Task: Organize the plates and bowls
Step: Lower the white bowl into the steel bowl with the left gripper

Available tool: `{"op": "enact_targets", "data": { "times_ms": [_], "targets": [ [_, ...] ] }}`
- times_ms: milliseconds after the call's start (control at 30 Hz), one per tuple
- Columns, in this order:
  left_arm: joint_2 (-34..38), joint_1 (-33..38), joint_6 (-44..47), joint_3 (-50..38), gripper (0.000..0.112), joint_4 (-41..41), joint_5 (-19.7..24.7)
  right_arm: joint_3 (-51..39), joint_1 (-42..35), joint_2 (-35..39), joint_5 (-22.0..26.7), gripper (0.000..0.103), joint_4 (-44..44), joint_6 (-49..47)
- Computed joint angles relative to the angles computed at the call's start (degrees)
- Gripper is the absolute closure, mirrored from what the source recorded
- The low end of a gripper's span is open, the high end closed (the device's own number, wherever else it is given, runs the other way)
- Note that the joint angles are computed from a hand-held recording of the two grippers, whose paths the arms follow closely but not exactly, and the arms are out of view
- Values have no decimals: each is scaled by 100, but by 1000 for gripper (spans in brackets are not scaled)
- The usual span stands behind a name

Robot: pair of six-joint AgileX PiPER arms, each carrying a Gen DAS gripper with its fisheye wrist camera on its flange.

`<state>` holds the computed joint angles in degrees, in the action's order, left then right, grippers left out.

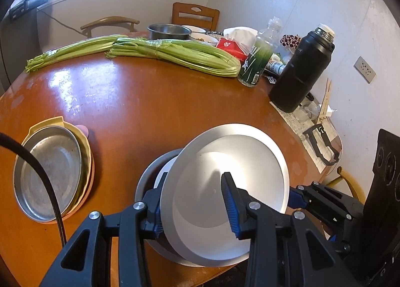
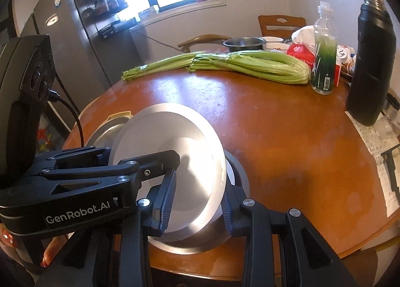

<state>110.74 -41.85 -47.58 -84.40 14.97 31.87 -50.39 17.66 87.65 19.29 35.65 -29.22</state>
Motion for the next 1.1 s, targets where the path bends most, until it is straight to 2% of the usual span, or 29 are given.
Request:
{"op": "enact_targets", "data": {
  "times_ms": [433, 1100],
  "targets": [
    [-37, -52, -64, 190, 72, 64, -30, 66, 33, 23, 86, 67, -32, -50],
    [231, 42, 127, -4, 72, -137, 84, 5, 55, 242, 173, 67, 13, -97]
  ]
}}
